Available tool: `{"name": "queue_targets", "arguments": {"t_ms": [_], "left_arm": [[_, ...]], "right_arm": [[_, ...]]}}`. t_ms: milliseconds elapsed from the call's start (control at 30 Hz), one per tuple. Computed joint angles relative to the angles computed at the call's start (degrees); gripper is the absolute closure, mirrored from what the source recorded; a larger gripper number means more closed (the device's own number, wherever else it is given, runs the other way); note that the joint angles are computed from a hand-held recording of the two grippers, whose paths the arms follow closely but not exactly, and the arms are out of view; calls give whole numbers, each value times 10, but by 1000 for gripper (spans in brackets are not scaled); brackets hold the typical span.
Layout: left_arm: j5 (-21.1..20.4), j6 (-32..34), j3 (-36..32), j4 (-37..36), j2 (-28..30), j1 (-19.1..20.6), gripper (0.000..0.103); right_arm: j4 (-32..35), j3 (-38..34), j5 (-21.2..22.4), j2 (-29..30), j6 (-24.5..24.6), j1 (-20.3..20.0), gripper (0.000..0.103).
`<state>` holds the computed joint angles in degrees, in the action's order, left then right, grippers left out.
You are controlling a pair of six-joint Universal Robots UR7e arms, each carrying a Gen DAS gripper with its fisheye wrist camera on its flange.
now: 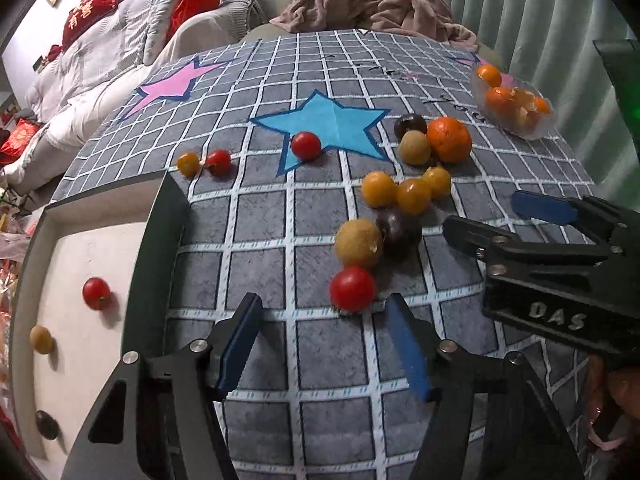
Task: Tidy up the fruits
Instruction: 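Grasp a red cherry tomato with the left tool while the right tool reaches toward fruits, then grasp a yellow-orange tomato with the right tool while the left holds the red tomato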
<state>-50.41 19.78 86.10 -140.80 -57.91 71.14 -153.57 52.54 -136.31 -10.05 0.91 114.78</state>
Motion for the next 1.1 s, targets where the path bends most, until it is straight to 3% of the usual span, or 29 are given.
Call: {"name": "queue_targets", "arguments": {"t_ms": [133,233,300,333,400,433,467,633,833,900,967,1100], "left_arm": [[-8,4,-8,-4,7,2,38],[-17,5,-14,1,10,2,48],[-23,10,-15,4,10,2,62],[-25,11,-15,5,10,1,64],[-27,14,-13,4,9,1,71],[-29,14,-11,3,7,1,74],[-33,13,-11,6,6,2,80],[-51,4,-6,18,-5,6,80],[-52,7,14,3,-18,6,80],[-48,7,17,-1,-18,5,80],[-46,4,17,-1,-18,4,80],[-46,3,16,1,-17,5,80]], "right_arm": [[-2,-30,17,18,-41,-2,30],[1,-61,21,37,-64,-1,31],[-2,-71,34,42,-74,-2,42],[-1,-73,37,43,-73,-2,58],[0,-74,35,44,-65,-1,72],[-4,-64,44,37,-56,-3,89],[-12,-46,55,26,-45,-5,90],[-57,48,91,-26,8,-13,90],[-70,89,95,-48,7,-13,90],[-61,75,94,-41,4,-12,80],[-56,47,77,-24,-10,-8,56],[-41,-20,53,16,-41,-6,55]]}}
